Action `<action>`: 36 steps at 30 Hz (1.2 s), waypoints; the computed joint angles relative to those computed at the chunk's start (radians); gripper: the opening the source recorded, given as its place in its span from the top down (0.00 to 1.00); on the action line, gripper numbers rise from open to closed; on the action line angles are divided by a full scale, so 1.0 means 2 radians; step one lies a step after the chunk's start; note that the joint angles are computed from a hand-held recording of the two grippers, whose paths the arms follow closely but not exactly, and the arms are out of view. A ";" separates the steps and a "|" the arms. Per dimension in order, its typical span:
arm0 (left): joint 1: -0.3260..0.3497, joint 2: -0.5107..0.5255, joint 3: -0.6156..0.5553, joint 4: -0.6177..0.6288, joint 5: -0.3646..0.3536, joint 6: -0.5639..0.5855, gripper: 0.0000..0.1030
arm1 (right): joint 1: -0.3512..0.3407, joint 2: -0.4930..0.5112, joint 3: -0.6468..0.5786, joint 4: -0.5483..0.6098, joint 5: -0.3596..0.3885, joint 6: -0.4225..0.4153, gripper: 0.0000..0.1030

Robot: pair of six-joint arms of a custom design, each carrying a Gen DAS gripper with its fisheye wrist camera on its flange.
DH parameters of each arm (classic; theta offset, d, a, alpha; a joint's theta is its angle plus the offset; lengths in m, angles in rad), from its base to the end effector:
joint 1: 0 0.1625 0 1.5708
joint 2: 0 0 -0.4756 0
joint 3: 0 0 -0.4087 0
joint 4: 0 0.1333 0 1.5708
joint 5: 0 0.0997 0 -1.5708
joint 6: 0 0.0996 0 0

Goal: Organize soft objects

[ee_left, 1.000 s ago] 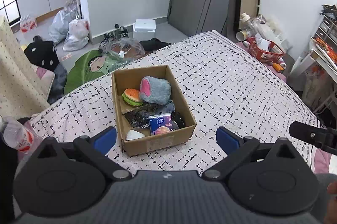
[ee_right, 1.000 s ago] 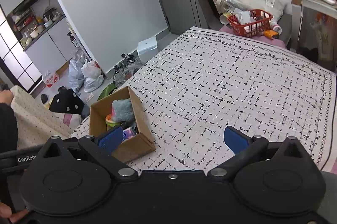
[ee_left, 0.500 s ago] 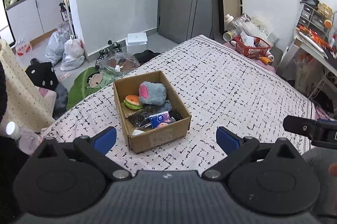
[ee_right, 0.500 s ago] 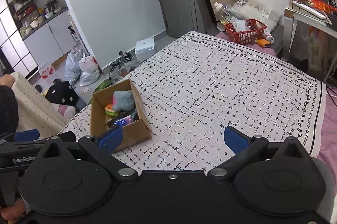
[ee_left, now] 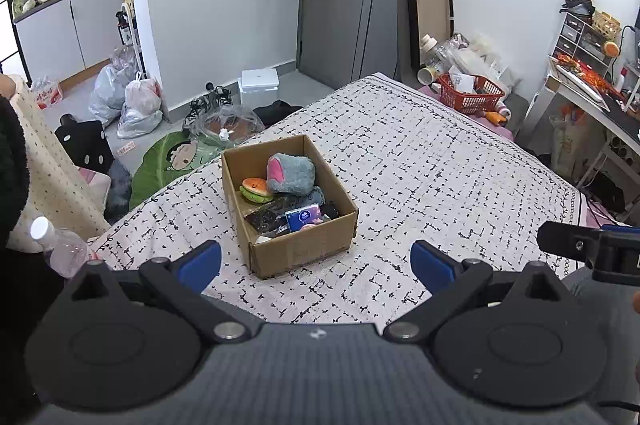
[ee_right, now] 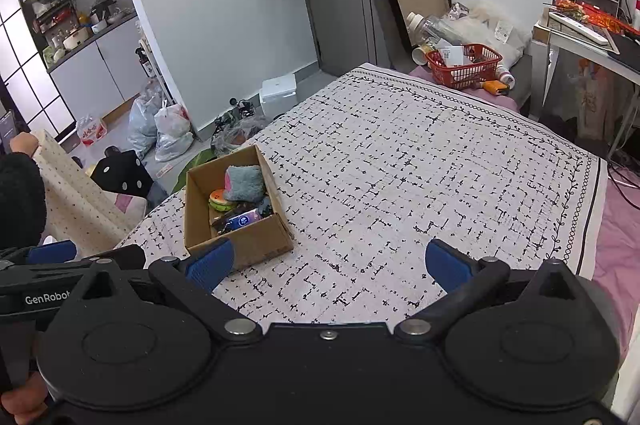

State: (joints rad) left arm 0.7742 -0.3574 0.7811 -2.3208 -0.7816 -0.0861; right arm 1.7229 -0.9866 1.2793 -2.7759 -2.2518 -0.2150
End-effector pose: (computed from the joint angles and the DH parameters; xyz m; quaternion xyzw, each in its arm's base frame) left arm -0.5259 -0.7996 0.1264 0.2583 0.8757 -0.2976 0.2789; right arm 0.1873 -0.7562 0.4728 0.0098 -0.8588 0.4056 0.3127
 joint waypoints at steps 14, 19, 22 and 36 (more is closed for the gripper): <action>-0.012 -0.034 0.057 -0.044 0.003 0.013 0.03 | 0.013 -0.017 0.027 -0.032 -0.011 -0.010 0.00; -0.016 -0.042 0.073 -0.060 0.009 0.023 0.03 | 0.015 -0.019 0.033 -0.042 -0.014 -0.019 0.00; -0.016 -0.046 0.080 -0.064 0.007 0.025 0.03 | 0.016 -0.021 0.036 -0.040 -0.014 -0.022 0.00; -0.017 -0.050 0.083 -0.057 0.008 0.017 0.03 | 0.017 -0.020 0.041 -0.057 -0.024 -0.033 0.00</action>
State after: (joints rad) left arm 0.7404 -0.4564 0.9477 -2.4340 -0.7652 -0.0528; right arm 1.7568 -1.0260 1.3611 -2.8890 -2.3007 -0.2809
